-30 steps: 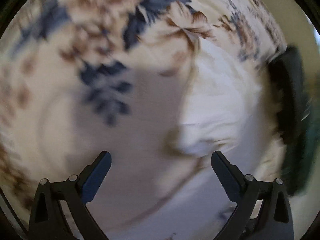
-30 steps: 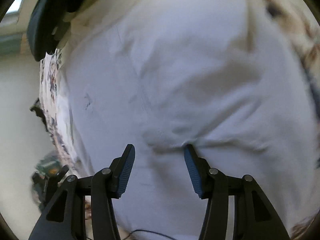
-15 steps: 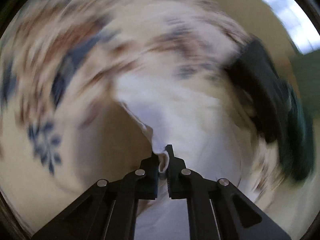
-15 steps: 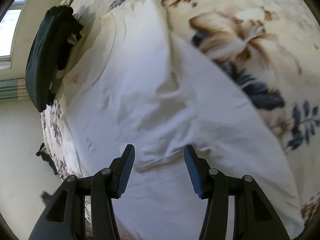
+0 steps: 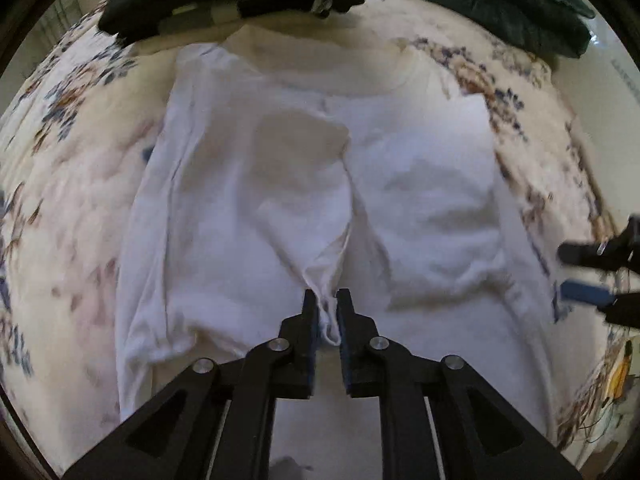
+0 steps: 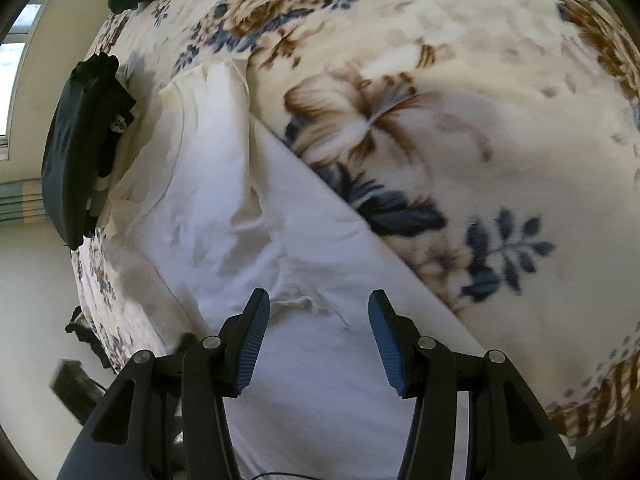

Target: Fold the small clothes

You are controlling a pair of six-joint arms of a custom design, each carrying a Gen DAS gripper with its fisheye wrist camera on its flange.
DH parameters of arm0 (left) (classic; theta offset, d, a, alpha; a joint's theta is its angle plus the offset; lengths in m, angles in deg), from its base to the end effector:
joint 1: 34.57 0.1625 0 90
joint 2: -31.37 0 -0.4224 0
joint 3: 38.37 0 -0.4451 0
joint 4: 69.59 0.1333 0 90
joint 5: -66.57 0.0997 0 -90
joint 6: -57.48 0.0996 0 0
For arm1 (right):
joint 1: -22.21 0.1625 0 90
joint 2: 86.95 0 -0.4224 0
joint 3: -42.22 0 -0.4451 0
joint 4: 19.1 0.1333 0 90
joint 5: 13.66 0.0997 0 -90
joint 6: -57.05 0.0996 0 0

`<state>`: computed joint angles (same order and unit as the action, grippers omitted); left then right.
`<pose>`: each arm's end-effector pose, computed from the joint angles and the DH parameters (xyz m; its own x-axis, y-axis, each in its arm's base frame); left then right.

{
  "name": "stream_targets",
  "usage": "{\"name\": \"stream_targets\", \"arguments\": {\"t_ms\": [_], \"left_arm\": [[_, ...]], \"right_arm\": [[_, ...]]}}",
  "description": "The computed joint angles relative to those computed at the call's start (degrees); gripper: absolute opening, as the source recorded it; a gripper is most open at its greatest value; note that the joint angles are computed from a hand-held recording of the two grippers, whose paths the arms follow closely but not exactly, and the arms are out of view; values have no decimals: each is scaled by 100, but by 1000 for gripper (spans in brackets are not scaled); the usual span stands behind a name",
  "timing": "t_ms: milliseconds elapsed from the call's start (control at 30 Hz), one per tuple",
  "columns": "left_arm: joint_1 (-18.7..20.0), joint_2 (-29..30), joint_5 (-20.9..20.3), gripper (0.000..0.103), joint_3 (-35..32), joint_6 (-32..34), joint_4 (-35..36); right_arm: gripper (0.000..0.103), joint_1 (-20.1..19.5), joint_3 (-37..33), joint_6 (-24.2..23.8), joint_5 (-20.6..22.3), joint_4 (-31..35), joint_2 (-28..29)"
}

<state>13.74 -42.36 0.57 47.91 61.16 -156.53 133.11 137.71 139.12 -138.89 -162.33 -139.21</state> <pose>-0.2855 -0.5818 0.3568 -0.5670 0.7341 -0.3737 0.6784 0.6735 0.2937 0.3188 -0.6224 0.1289 -0.4582 0.8839 -0.0936 0.7427 0.3229 -0.5866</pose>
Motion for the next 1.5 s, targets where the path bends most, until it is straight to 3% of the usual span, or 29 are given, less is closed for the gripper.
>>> {"name": "stream_targets", "arguments": {"t_ms": [33,100,133,267,367,500,600,633,667,700,767,933,1000,1067,1100,1233,1300,1333,1500], "left_arm": [[20,-27,92,29,-54,-111,118],[62,-43,302,81,-133,-230,158],[97,-91,607,85,-151,-335,94],[216,-205,1714,86,-138,-474,-449],[410,-6,2511,86,-376,-836,-713],[648,323,2871,86,-885,-1309,-536],[705,357,2990,86,-961,-1357,-620],[701,358,2990,86,-933,-1307,-700],[683,366,3005,86,-913,-1282,-733],[667,337,3014,86,-881,-1251,-742],[654,371,2918,86,-880,-1231,-757],[605,359,2759,86,-843,-1370,-618],[588,382,2861,86,-824,-1496,-447],[567,413,3094,86,-787,-1624,-283],[564,438,3191,86,-789,-1680,-201],[583,502,3367,86,-807,-1747,-51],[594,519,3346,86,-838,-1713,-53],[593,513,3349,86,-833,-1653,-105],[584,492,3359,86,-809,-1532,-212]], "right_arm": [[54,6,-10,10,0,108,-31],[54,7,-213,-156,25,232,62],[54,0,-403,-295,63,278,181],[56,-113,-1168,-1301,527,122,665],[57,-280,-2137,-2239,999,360,1263],[57,-511,-3541,-3130,1147,997,2128],[57,-632,-4434,-3484,1312,1757,2628],[46,-651,-4507,-3608,1435,1729,2682],[13,-625,-4627,-3716,1359,1776,2749],[1,-552,-4726,-3802,1110,1834,2796],[0,-437,-4751,-3835,699,1800,2786],[0,-338,-4459,-3785,251,1468,2475],[5,-483,-4600,-3742,801,1778,2482],[40,-651,-4741,-3688,1450,2099,2545],[45,-697,-4742,-3785,1641,2104,2581],[46,-764,-4970,-3831,1712,2540,2838],[23,-695,-4767,-3978,1410,2185,2792],[0,-652,-4698,-4064,1279,2052,2767],[0,-435,-4187,-4029,614,1223,2431]]}}
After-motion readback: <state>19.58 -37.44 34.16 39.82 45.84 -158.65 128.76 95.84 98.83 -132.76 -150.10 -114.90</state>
